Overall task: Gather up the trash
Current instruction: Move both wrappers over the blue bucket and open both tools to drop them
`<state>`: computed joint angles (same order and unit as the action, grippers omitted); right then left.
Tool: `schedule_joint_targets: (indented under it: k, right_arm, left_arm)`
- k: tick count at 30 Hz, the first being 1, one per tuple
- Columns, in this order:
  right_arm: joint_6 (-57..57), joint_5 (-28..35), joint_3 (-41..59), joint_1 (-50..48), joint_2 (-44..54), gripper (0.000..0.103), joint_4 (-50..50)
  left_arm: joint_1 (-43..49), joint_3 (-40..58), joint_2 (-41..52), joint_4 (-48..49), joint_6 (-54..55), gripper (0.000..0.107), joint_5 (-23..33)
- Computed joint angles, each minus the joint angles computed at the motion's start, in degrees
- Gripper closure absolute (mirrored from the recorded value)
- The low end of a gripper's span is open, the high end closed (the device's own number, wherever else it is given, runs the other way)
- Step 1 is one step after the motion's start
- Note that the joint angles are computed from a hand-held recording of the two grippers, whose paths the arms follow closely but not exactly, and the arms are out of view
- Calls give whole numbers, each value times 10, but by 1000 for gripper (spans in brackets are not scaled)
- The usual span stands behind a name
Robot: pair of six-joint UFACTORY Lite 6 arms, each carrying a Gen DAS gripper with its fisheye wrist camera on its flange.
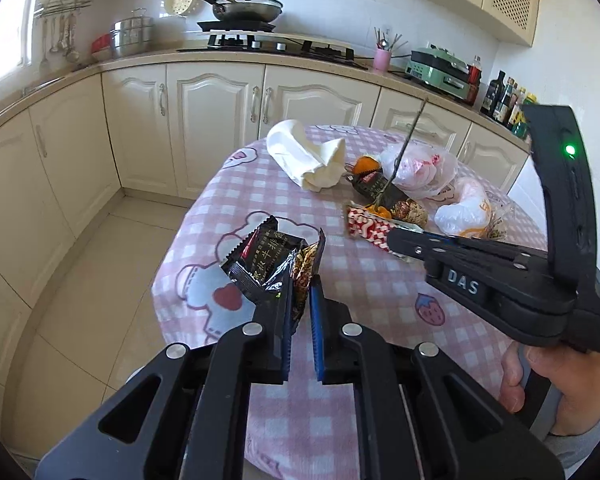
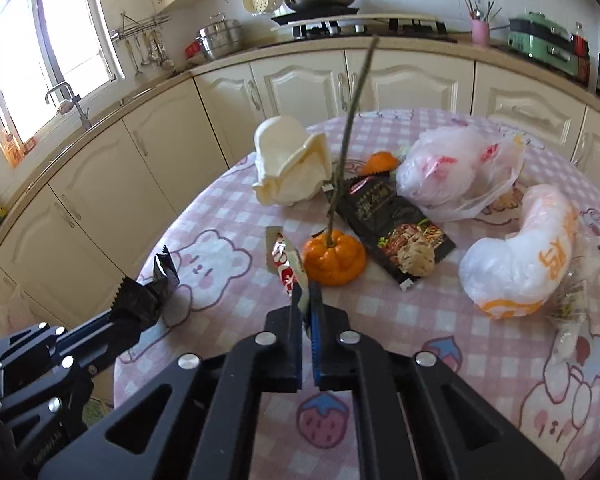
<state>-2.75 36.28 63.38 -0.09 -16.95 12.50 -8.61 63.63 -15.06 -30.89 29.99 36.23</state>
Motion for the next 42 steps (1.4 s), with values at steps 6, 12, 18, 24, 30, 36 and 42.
schedule_joint_targets:
  k: [6, 12, 18, 24, 30, 36, 42]
  right_arm:
    - [103, 0, -13, 93, -62, 100, -80]
    - [271, 0, 24, 248, -30, 100, -214]
    - [395, -20, 60, 380, 63, 100, -301]
    - [455, -55, 109, 453, 189, 100, -327]
    - [463, -81, 165, 482, 315, 100, -317]
    - [466, -95, 200, 473, 387, 100, -317]
    - [474, -99, 220, 460, 421, 99, -323]
  left_arm:
    - [93, -37, -46, -78, 87, 100, 42]
    - [218, -70, -71, -136, 175, 101, 95]
    - [345, -95, -53, -176, 269, 101, 136]
    - [435, -105, 8, -180, 334, 101, 129]
    - [473, -89, 129, -173, 368, 101, 82]
    - [447, -58, 204, -176, 364, 100, 37]
    - [430, -53, 222, -178, 363, 63, -1]
